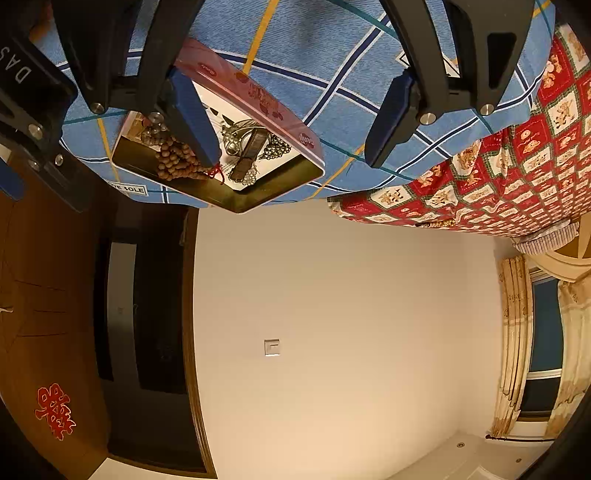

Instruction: Organize jewelry

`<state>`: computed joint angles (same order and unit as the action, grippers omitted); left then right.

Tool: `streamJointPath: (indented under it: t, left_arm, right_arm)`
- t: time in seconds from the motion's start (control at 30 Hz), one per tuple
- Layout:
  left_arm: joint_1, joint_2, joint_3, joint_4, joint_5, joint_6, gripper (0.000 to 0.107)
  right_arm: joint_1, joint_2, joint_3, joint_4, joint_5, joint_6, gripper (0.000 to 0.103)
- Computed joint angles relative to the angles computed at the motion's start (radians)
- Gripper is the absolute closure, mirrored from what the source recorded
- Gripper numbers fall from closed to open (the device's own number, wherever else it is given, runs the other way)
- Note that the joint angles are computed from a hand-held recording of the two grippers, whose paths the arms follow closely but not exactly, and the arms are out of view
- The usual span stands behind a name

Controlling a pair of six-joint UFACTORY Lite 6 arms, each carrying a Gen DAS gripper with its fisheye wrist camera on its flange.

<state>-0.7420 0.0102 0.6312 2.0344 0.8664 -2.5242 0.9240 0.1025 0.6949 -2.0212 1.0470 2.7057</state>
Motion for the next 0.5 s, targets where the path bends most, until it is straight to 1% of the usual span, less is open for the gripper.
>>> streamJointPath:
  t: [0.5]
  left_arm:
    - [-0.003,0.005,0.001,-0.008,0.011,0.001,0.021]
  right_arm:
    - [-0.003,-0.014,-0.011,0.004,-0.002,0.003,0.000]
